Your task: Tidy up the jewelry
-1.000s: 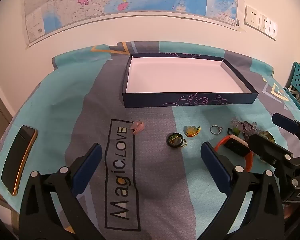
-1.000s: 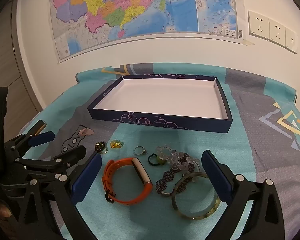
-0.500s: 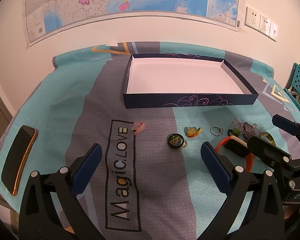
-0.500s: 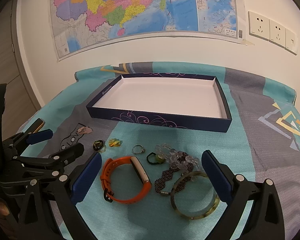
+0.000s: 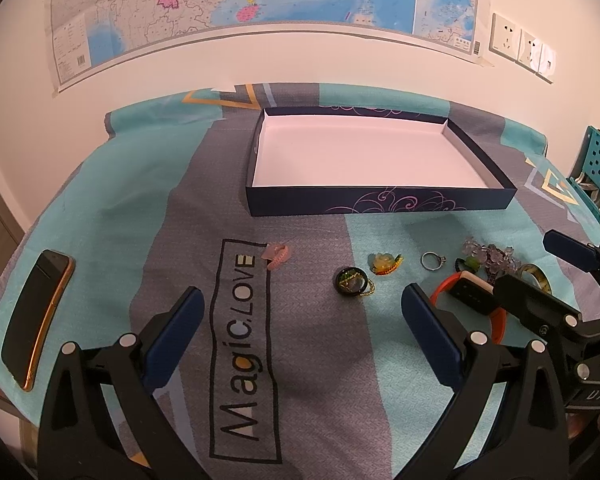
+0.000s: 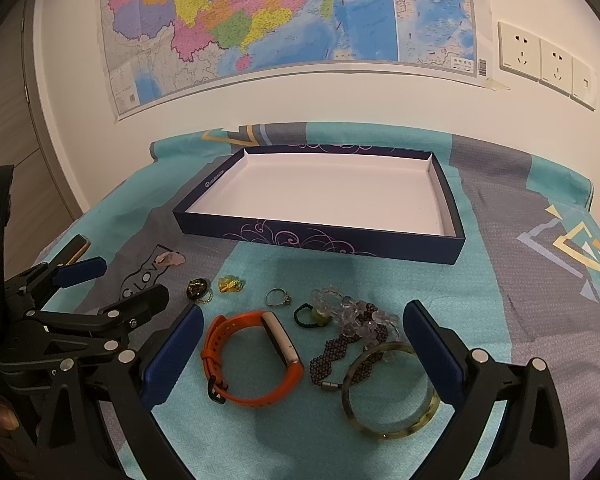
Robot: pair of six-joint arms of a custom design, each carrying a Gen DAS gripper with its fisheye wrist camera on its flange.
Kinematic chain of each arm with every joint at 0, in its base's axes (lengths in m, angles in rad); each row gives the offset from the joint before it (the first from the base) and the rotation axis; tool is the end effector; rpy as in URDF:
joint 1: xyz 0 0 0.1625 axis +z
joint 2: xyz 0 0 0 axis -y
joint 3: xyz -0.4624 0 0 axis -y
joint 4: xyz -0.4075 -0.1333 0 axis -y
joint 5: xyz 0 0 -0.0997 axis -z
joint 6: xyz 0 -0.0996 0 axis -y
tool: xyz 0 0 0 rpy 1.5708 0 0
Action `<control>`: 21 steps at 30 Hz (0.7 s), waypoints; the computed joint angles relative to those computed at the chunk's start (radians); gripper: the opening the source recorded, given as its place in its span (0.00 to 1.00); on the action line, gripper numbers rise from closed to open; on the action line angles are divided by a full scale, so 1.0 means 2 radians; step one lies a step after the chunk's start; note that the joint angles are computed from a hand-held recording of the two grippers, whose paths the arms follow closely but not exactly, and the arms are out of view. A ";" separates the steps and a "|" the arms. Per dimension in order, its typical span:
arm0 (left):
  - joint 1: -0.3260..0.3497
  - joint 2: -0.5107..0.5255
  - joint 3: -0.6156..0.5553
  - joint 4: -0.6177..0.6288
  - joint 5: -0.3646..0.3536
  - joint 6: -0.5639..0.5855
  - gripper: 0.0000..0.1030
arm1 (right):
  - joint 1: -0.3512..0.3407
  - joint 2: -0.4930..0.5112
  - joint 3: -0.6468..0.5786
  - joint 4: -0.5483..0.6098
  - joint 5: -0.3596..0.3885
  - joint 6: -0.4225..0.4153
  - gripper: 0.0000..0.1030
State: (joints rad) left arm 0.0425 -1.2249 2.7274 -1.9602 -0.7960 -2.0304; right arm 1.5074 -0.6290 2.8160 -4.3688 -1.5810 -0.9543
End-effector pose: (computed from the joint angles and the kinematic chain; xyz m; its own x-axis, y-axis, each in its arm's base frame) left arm -0.1560 -0.2098 0.0701 -0.6603 -0.3453 -0.6669 0.3389 0.6554 -0.6750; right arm 0.1145 -0.2850 0.0776 -0.6191 -0.6269 0.4729 -0.7839 0.5291 -0.3249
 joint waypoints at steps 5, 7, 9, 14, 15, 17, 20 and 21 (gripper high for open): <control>0.001 0.000 0.000 -0.001 0.001 0.001 0.94 | 0.000 0.003 0.000 -0.004 0.000 -0.001 0.94; 0.001 0.000 0.000 0.000 0.000 -0.001 0.94 | 0.001 0.006 0.000 -0.007 -0.001 -0.001 0.94; 0.001 -0.001 0.000 0.002 0.001 -0.001 0.94 | 0.000 0.003 0.000 -0.004 0.000 -0.001 0.94; 0.003 0.001 -0.002 0.001 0.002 0.000 0.94 | 0.002 0.005 0.000 -0.006 0.000 -0.001 0.94; 0.003 0.000 -0.002 0.001 0.002 0.001 0.94 | 0.002 0.005 0.000 -0.005 0.000 -0.002 0.94; 0.001 0.000 -0.002 0.002 0.002 0.001 0.94 | 0.003 0.005 0.000 -0.005 -0.002 -0.001 0.94; 0.002 0.000 -0.002 0.001 0.002 0.002 0.94 | 0.002 0.003 0.000 -0.004 -0.001 -0.001 0.94; 0.003 -0.001 -0.002 0.000 0.002 0.003 0.94 | 0.003 0.003 0.000 -0.003 -0.002 -0.001 0.94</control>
State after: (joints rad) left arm 0.0475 -1.2278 2.7237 -1.9610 -0.7910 -2.0246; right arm 1.5139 -0.6229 2.8164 -4.3754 -1.5843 -0.9555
